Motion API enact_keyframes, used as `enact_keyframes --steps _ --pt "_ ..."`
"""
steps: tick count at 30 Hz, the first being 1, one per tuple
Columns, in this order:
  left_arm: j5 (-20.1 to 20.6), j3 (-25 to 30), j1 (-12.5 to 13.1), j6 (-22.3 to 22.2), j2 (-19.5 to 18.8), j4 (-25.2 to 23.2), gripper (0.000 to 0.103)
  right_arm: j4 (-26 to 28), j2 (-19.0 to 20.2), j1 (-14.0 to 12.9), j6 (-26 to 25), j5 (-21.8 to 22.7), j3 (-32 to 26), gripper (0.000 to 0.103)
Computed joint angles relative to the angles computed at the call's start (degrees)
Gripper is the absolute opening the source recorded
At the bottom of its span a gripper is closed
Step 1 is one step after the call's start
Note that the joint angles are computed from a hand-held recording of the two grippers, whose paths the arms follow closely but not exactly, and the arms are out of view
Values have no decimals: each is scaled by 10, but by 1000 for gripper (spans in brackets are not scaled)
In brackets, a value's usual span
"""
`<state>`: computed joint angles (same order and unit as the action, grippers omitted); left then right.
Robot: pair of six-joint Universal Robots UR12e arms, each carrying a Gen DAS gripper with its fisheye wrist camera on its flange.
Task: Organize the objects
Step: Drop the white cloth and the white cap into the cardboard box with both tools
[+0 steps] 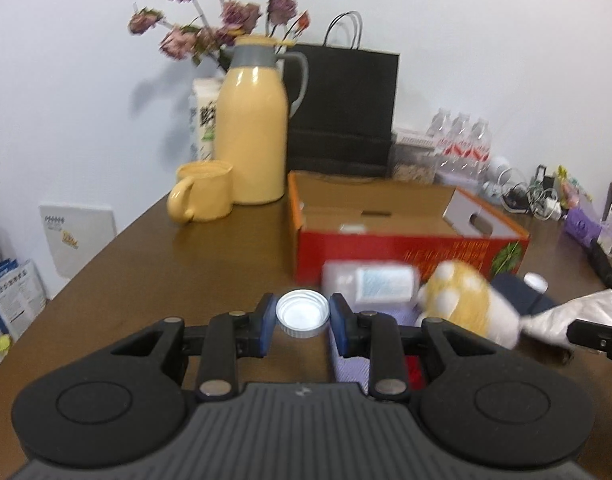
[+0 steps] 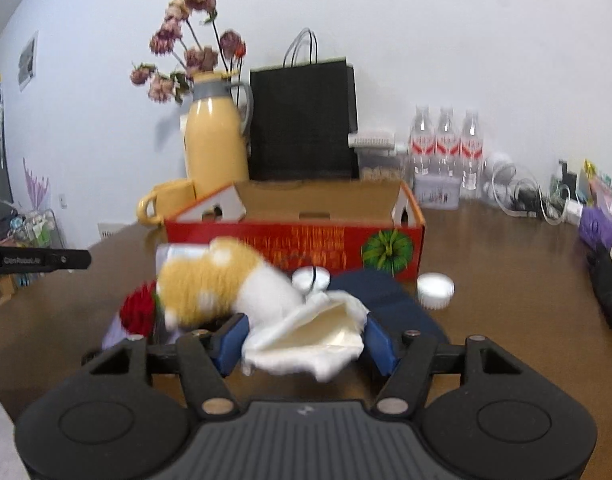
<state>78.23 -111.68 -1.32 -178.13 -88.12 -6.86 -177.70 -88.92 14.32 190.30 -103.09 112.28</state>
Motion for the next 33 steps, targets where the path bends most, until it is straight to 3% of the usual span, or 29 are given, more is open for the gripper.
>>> enact_keyframes --steps 18,33 --pt "-20 87 -34 -2 -70 16 29 -91 56 -30 -57 24 -80 57" --pt "7 219 -61 -36 -179 -15 29 -32 161 -70 -47 49 -206 57"
